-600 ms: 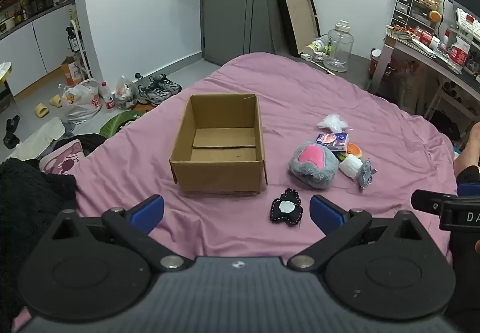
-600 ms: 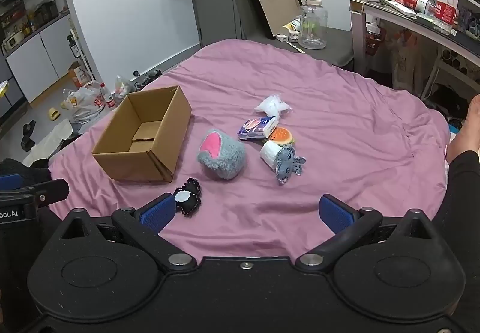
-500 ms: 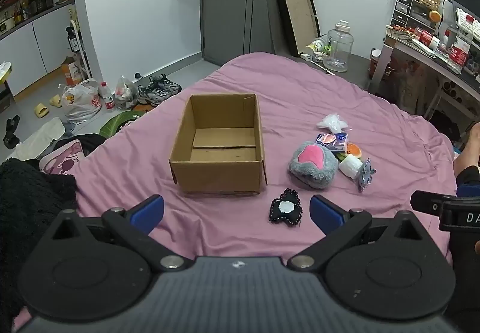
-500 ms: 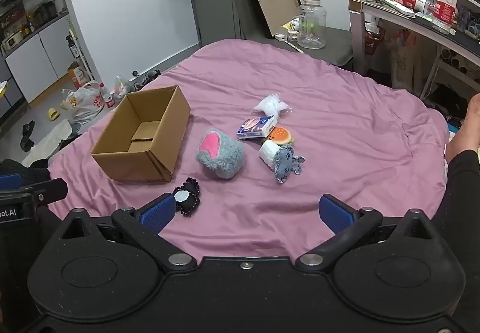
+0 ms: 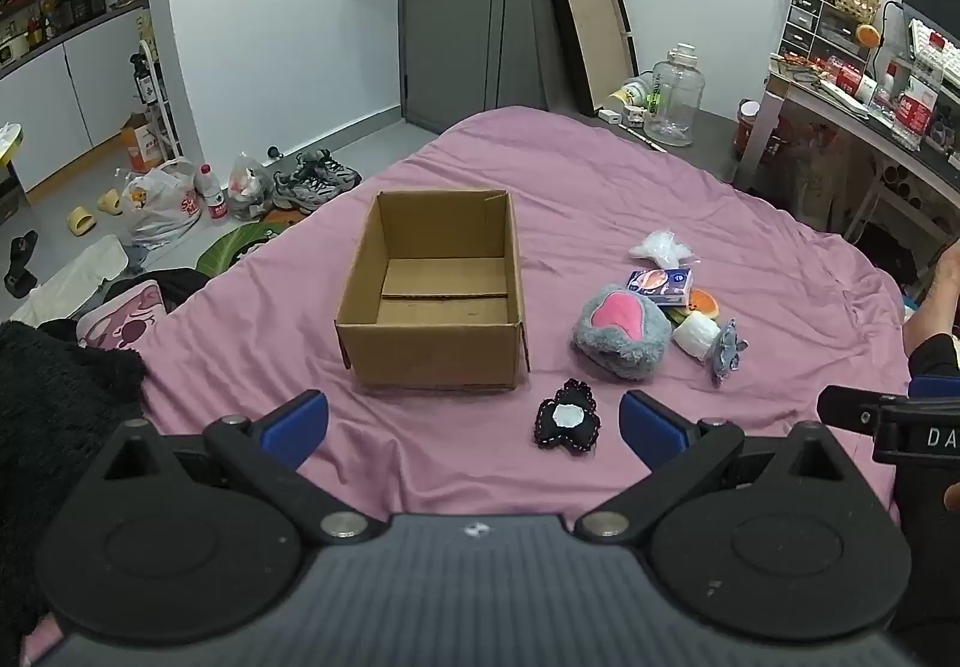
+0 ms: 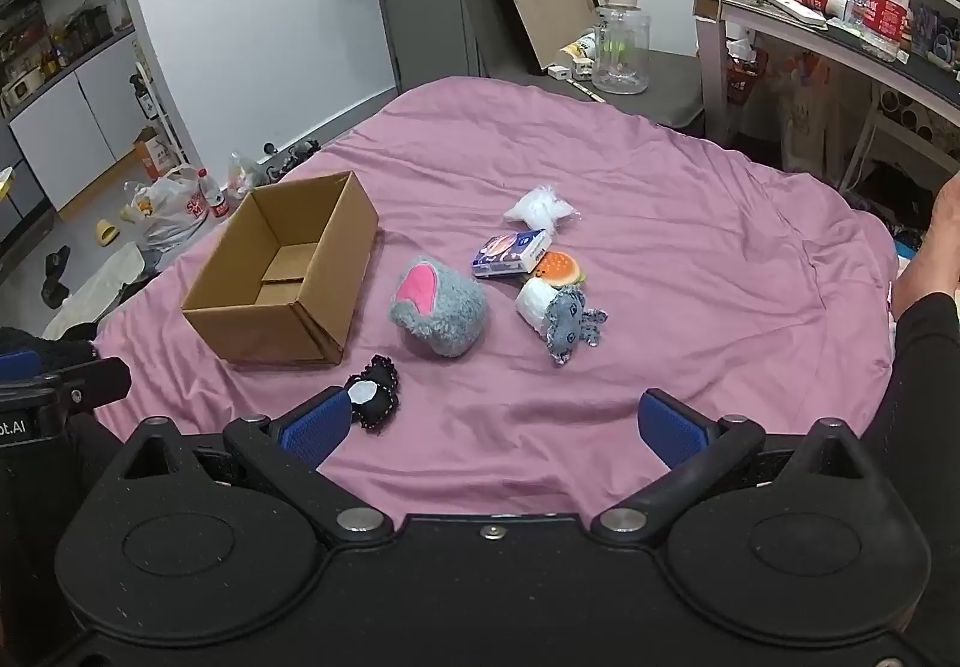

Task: Organize soft objects

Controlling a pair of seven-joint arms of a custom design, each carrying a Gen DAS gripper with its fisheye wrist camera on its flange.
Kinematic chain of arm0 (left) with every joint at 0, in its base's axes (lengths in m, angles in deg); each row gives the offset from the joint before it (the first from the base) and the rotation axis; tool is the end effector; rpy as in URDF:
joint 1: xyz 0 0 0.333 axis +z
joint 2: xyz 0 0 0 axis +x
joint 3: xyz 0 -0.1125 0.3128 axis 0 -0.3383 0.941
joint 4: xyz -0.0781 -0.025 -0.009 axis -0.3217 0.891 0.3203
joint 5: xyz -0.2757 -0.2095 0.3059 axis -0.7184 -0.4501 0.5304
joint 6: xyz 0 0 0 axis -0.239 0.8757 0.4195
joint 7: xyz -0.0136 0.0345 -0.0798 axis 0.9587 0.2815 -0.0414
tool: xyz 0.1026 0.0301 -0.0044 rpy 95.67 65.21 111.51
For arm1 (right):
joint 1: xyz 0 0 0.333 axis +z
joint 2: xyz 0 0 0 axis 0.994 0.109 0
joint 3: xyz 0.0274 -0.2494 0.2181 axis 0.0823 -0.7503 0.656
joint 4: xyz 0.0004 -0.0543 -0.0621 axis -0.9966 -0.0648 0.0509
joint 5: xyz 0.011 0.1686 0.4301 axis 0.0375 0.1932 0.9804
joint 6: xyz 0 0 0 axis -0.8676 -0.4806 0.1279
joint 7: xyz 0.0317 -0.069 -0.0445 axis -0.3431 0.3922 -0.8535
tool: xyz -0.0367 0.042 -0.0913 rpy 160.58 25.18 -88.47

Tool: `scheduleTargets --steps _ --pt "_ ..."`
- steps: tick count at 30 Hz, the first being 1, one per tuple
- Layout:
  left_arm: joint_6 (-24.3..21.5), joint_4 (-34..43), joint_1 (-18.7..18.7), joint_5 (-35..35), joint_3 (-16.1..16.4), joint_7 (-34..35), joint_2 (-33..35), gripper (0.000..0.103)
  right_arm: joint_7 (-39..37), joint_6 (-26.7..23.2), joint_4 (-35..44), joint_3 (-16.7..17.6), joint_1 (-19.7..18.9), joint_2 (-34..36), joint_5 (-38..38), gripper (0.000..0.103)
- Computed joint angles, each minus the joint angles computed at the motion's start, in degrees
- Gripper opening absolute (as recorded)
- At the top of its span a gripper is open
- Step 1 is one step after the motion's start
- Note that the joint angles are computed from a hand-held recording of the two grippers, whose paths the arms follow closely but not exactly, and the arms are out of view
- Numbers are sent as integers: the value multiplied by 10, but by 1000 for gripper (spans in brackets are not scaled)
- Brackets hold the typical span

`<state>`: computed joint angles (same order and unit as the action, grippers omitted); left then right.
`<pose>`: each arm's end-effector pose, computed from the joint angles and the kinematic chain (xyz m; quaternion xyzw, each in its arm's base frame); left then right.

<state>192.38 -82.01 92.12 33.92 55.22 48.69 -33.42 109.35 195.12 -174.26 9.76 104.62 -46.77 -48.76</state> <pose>0.5557 -0.1648 0.5044 -0.6826 0.6238 -0.2652 0.2733 0.5950 0.3157 0.5027 -0.6841 0.6361 -0.1999 0.2956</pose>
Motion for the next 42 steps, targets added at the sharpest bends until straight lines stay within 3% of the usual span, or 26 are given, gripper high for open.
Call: scheduleTargets --steps 11,20,42 --pt "-23 16 -3 2 0 -8 3 102 -5 -1 4 0 1 4 4 103" --pt "-26 15 -14 -21 10 29 3 102 -6 -4 5 0 0 4 6 103" --pt "-29 8 -11 -26 10 41 -2 102 -16 -2 4 0 -1 4 21 103"
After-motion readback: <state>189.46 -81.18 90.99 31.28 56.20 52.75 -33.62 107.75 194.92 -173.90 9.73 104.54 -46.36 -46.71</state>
